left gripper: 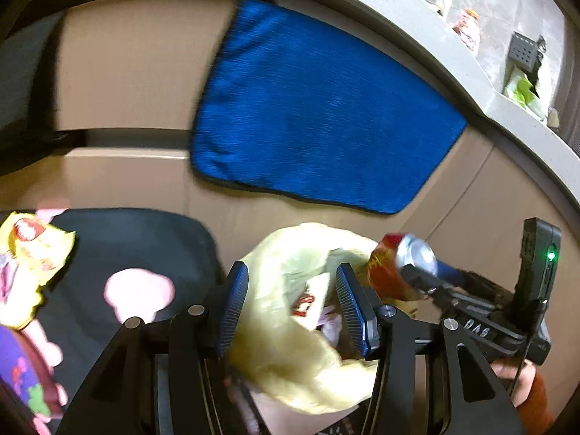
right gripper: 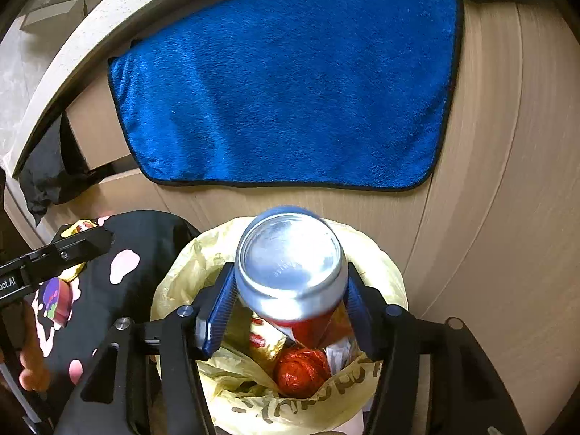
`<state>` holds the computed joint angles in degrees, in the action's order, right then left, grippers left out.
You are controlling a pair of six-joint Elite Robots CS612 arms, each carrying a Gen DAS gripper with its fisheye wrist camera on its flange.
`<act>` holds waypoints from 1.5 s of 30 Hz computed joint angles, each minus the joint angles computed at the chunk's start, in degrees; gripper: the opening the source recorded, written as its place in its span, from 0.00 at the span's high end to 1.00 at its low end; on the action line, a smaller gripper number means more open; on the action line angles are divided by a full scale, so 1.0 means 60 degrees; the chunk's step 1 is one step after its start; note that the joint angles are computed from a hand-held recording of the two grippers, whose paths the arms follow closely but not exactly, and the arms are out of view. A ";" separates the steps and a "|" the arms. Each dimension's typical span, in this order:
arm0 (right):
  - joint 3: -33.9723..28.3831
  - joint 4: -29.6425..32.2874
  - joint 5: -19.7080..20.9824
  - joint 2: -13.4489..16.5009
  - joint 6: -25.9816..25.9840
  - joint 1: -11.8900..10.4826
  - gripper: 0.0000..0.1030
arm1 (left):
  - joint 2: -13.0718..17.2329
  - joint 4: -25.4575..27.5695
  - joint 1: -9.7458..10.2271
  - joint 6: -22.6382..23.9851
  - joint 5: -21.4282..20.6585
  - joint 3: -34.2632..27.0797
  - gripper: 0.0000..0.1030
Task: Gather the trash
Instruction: 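Return left tool to the table and grasp the purple eggplant sponge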
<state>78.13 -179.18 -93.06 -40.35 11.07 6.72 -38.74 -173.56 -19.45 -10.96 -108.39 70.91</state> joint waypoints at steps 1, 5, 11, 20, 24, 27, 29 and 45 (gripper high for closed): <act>-0.0003 -0.0050 -0.0050 -0.0006 -0.0021 0.0024 0.46 | -0.0019 -0.0015 0.0041 -0.0003 0.0056 0.0050 0.50; -0.0074 -0.0167 -0.0381 -0.0012 -0.0124 0.0140 0.38 | -0.0241 -0.0121 0.0259 -0.0018 0.0347 0.0460 0.50; -0.0196 -0.0281 -0.0029 -0.0031 -0.0142 0.0227 0.36 | -0.0563 -0.0572 0.0680 -0.0412 0.0987 0.1090 0.50; -0.0935 0.0044 0.0500 0.0256 -0.0999 0.0731 0.36 | -0.1066 -0.1329 0.1304 -0.1045 0.1948 0.2082 0.50; -0.1395 0.0348 0.0770 0.0456 -0.1454 0.1000 0.36 | -0.1196 -0.1468 0.1584 -0.1529 0.2225 0.2482 0.50; -0.1803 0.0700 0.0996 0.0653 -0.1758 0.1213 0.36 | -0.1210 -0.1467 0.1732 -0.1779 0.2270 0.2650 0.50; -0.1992 0.0902 0.1116 0.0747 -0.1883 0.1305 0.36 | -0.1195 -0.1368 0.1791 -0.1913 0.2253 0.2713 0.50; -0.2127 0.1168 0.1287 0.0902 -0.1536 0.1304 0.36 | -0.0483 0.0263 0.1587 -0.4905 0.1711 0.1956 0.50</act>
<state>65.37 -172.17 -85.34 -34.94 1.85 14.54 -41.64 -171.98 -9.93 -40.40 -98.13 82.65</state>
